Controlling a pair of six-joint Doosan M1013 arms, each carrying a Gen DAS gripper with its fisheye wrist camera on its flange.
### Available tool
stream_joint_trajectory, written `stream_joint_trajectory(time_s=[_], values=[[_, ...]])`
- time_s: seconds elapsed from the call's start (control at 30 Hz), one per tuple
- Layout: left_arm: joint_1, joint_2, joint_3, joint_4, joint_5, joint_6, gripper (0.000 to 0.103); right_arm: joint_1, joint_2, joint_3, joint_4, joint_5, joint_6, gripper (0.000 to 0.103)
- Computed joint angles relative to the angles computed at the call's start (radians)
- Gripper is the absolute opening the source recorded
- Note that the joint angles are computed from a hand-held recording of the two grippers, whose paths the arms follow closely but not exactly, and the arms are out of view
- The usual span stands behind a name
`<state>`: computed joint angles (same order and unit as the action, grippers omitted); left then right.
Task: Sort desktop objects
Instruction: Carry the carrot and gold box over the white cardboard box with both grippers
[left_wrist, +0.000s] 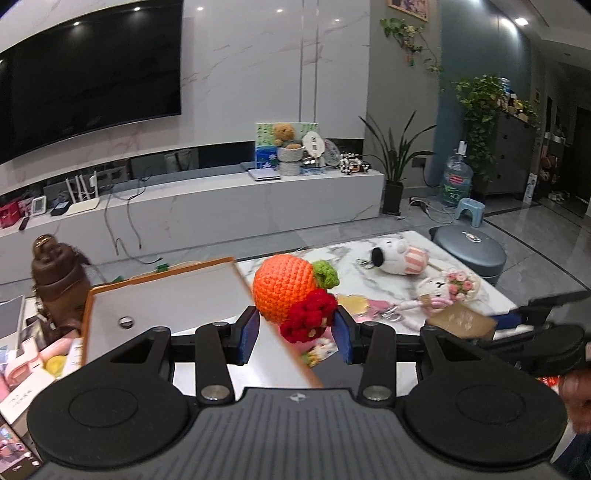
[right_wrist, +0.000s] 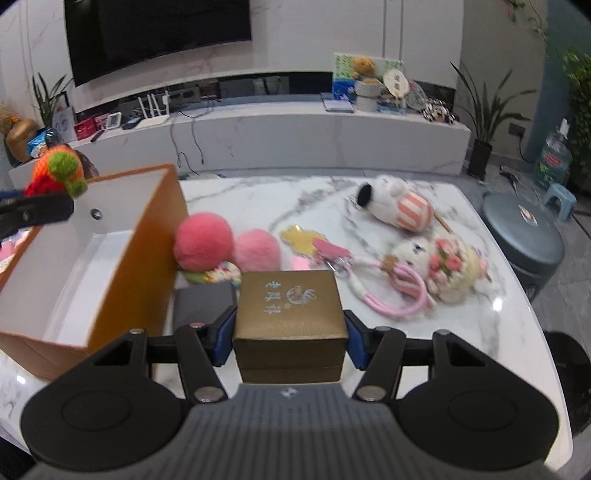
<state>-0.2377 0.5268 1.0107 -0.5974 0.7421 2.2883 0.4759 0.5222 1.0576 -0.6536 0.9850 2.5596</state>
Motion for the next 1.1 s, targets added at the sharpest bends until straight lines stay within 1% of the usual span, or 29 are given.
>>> stream_joint_trajectory(time_s=[0.2, 0.33, 0.43, 0.6, 0.77, 0.9, 1.1], values=[[0.031, 0.013, -0.022, 0.061, 0.041, -0.061, 0.049, 0.016, 0.037, -0.091, -0.008, -0.030, -0.053, 0.061], [0.038, 0.024, -0.043, 0.105, 0.078, -0.076, 0.049, 0.027, 0.066, -0.159, 0.019, -0.063, -0.124, 0.061], [0.042, 0.036, -0.064, 0.139, 0.122, -0.076, 0.049, 0.033, 0.092, -0.212, 0.060, -0.075, -0.195, 0.061], [0.053, 0.041, -0.064, 0.165, 0.161, -0.055, 0.049, 0.040, 0.142, -0.298, 0.153, -0.076, -0.330, 0.061], [0.067, 0.056, -0.077, 0.205, 0.192, -0.086, 0.049, 0.044, 0.196, -0.382, 0.236, -0.038, -0.461, 0.061], [0.076, 0.087, -0.122, 0.223, 0.247, -0.121, 0.049, 0.045, 0.233, -0.433, 0.286, 0.000, -0.534, 0.061], [0.053, 0.117, -0.164, 0.351, 0.292, -0.134, 0.049, 0.033, 0.303, -0.540, 0.350, 0.100, -0.629, 0.061]])
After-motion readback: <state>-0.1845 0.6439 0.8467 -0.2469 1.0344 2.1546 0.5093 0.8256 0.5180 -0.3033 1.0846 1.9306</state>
